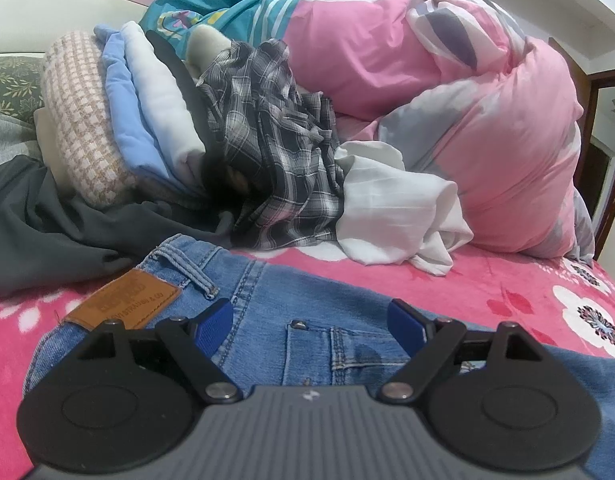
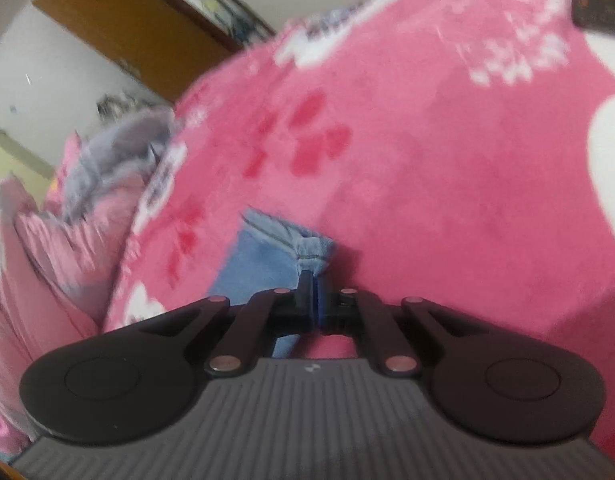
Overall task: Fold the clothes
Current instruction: 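Close the right gripper on the jeans leg hem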
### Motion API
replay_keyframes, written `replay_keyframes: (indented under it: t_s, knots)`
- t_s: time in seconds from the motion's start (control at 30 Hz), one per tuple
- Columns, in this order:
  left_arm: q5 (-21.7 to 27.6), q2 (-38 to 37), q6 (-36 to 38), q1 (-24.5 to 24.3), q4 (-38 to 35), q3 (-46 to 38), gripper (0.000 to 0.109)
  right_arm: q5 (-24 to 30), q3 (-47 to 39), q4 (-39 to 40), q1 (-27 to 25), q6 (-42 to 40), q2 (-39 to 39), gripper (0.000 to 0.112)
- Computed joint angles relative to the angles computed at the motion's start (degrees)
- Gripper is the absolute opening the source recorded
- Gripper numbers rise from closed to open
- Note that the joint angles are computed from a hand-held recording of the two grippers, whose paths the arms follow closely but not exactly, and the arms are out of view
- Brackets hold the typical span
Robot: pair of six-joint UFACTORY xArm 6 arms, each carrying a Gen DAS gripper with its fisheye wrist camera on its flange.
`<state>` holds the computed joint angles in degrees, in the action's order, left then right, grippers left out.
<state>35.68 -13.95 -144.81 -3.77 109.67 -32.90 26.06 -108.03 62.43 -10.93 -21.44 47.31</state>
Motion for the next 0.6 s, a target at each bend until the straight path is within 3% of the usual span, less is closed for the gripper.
replay_keyframes:
  t_s: [0.07,0.17,0.27,0.33,0.43,0.53,0.6]
  knots:
    - [-0.09,-0.04,0.1,0.03,-0.1,-0.02,0.085,-1.45,2.11,2.89,-0.07,-2.1,-1.51,0.005]
    - [-0.44,-0.16,-0.35,0.2,0.24,0.02,0.085,-10.13,7.78,7.27,1.19,-7.36,-6.25,0.007]
    - [-0.94,-0.35,-0.87,0.46,0.53,0.09,0.085,-9.42,12.19,15.97,1.88,-19.29,-11.82,0.007]
    - [-1.11,-0.46,-1.24,0.57,0.65,0.15,0.085,-4.34,14.85,16.38,3.06,-24.56,-15.45,0.007]
    - [-0.01,-0.02,-0.6,0.0,-0.08,0.01,0.085,7.54,15.16,9.62,6.06,-26.45,-17.82,0.011]
    - [1.9,0.31,-0.62,-0.98,-0.16,0.19,0.085,21.67,9.4,3.17,10.36,-26.35,-14.82,0.013]
    - [2.9,0.29,-1.74,-1.4,0.92,0.55,0.085,27.47,3.89,-0.96,13.98,-26.09,-11.03,0.013]
